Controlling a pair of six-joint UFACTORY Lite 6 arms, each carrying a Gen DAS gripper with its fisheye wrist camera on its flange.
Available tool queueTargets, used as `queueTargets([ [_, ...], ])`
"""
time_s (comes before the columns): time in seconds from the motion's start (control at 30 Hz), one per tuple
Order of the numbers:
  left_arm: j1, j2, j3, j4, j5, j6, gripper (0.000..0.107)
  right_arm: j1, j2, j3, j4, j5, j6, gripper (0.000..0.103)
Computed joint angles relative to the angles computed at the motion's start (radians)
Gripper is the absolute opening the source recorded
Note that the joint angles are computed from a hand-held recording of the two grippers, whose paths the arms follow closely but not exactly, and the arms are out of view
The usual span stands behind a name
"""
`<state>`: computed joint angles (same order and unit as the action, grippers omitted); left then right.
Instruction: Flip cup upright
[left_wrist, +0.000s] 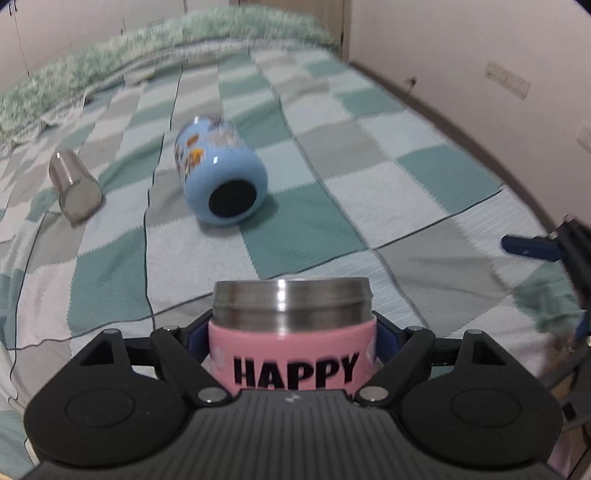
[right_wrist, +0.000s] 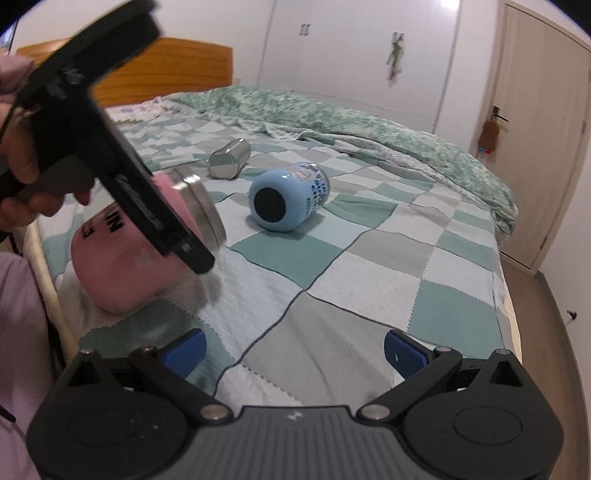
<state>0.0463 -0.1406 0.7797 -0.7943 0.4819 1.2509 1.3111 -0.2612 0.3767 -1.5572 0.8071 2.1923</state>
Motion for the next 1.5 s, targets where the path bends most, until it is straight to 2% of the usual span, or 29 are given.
queueTargets([
  [0.1, 0.056, -0.093, -0.06, -0.15, 0.072, 0.162, 0.084, 0.073, -0.014, -0.026, 0.037, 0.085, 0.089, 0.103],
  [0.27, 0.068, -0.17, -0.109, -0.305, 0.126, 0.295, 0.084, 0.17, -0.03, -0.051, 0.102, 0.206, 0.185, 0.103],
  [0.43, -0.022, -0.186, -0.12, -0.477, 0.106, 0.393, 0.084, 0.238, -0.055, -0.068, 0.172, 0.318, 0.228, 0.103],
  [0.57, -0.134, -0.118, -0.091, -0.643, 0.054, 0.478, 0.084, 0.242, -0.058, -0.074, 0.196, 0.366, 0.225, 0.103],
  [0.63, -0.199, -0.072, -0.078, -0.782, 0.007, 0.591, 0.084, 0.228, -0.069, -0.086, 0.195, 0.371, 0.223, 0.103],
  [0.7, -0.265, -0.022, -0.074, -0.982, -0.045, 0.775, 0.084, 0.204, -0.075, -0.099, 0.188, 0.369, 0.224, 0.103],
  [0.77, -0.313, 0.041, -0.065, -1.191, -0.058, 0.977, 0.084, 0.174, -0.079, -0.114, 0.169, 0.352, 0.228, 0.103],
  [0.87, -0.342, 0.149, -0.072, -1.428, -0.016, 1.236, 0.084, 0.11, -0.065, -0.136, 0.12, 0.31, 0.255, 0.103],
  [0.9, -0.343, 0.214, -0.077, -1.506, 0.022, 1.33, 0.084, 0.082, -0.058, -0.145, 0.095, 0.288, 0.272, 0.103],
  [0.93, -0.322, 0.238, -0.101, -1.543, 0.102, 1.395, 0.084, 0.07, -0.052, -0.151, 0.084, 0.276, 0.287, 0.103],
  [0.97, -0.309, 0.246, -0.111, -1.539, 0.141, 1.418, 0.084, 0.054, -0.045, -0.158, 0.065, 0.262, 0.305, 0.103],
  [1.0, -0.306, 0.248, -0.106, -1.533, 0.137, 1.4, 0.084, 0.042, -0.04, -0.165, 0.047, 0.25, 0.322, 0.103],
  [1.07, -0.304, 0.245, -0.078, -1.469, 0.098, 1.323, 0.084, 0.026, -0.028, -0.171, 0.019, 0.234, 0.345, 0.103],
  [1.2, -0.306, 0.226, -0.067, -1.427, 0.064, 1.293, 0.085, 0.012, -0.012, -0.166, 0.0, 0.224, 0.358, 0.103],
  [1.27, -0.301, 0.192, -0.086, -1.425, 0.065, 1.302, 0.093, 0.029, -0.015, -0.158, 0.022, 0.235, 0.346, 0.103],
  [1.3, -0.292, 0.147, -0.118, -1.43, 0.088, 1.322, 0.103, 0.052, -0.019, -0.153, 0.046, 0.249, 0.335, 0.103],
  [1.37, -0.27, 0.068, -0.169, -1.443, 0.113, 1.344, 0.103, 0.105, -0.032, -0.137, 0.099, 0.285, 0.305, 0.103],
  [1.5, -0.167, -0.098, -0.231, -1.234, 0.111, 1.143, 0.103, 0.2, -0.023, -0.081, 0.184, 0.36, 0.263, 0.103],
])
